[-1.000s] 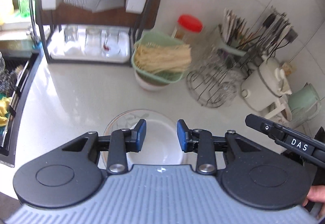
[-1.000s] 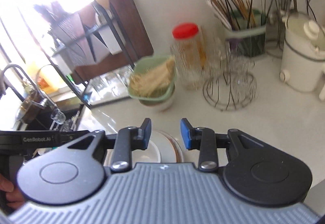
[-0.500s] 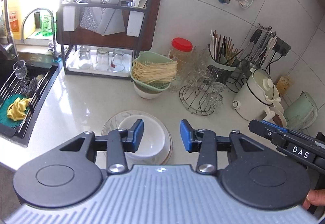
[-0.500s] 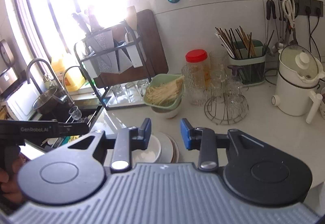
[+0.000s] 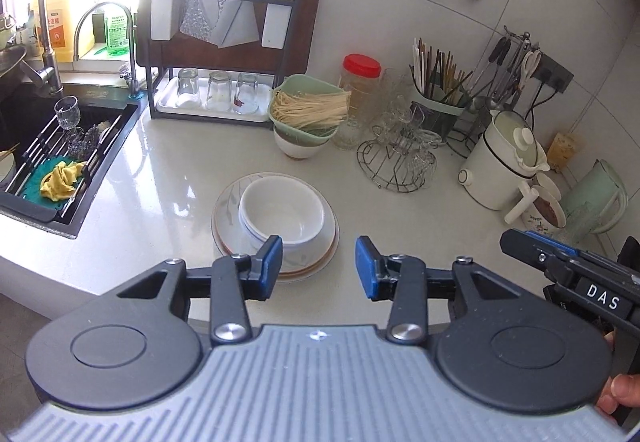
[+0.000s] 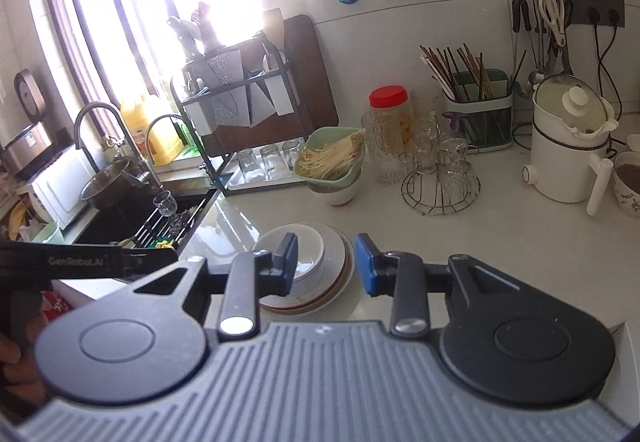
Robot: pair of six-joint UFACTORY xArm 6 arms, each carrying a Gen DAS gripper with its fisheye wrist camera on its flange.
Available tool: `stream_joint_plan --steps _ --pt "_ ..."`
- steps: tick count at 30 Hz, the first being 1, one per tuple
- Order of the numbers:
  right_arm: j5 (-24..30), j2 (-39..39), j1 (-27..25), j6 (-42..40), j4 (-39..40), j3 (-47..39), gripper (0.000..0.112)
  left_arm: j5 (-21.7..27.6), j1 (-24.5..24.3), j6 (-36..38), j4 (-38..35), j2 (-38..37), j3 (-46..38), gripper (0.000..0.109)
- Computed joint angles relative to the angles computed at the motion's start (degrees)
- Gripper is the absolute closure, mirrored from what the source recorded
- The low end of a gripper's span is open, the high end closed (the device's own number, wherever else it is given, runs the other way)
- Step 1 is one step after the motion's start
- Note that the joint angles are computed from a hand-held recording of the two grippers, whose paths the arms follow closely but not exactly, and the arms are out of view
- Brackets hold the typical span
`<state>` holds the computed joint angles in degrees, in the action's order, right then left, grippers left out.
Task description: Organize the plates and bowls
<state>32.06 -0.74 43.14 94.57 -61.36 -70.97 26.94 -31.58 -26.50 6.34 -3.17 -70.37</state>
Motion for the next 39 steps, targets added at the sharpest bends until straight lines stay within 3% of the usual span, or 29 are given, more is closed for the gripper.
stream_joint_plan --steps 16,19,33,35,36,38,39 --pt "9.6 1.5 6.1 4.1 -1.5 -0.9 0.077 -1.2 1.8 10.5 -9.8 -4.4 6.2 0.063" --pt "10.3 2.4 7.0 5.3 -2.1 -1.7 0.077 -1.1 2.3 10.4 -7.8 -5.2 7.3 0.063" --pt "13.7 5.3 8.9 5.4 -0.5 -4.8 0.077 -0.3 4.1 15.9 -10.6 -6.9 10.0 0.063" --pt "13.8 5.6 8.9 5.2 -0.2 -5.2 0.068 -0.1 4.3 16.5 -11.0 -6.9 9.9 0.063" --pt "13.8 5.8 8.8 5.3 -0.3 -5.3 0.064 0.1 4.3 16.5 -10.7 -6.8 9.8 0.062" --pt "14.1 6.0 8.9 5.7 -0.7 -5.6 0.063 0.5 4.2 16.0 -9.5 -6.6 9.4 0.050" --pt "14.2 6.1 8.8 5.3 -0.6 -5.7 0.063 0.3 4.3 15.6 -9.1 -6.5 9.4 0.036"
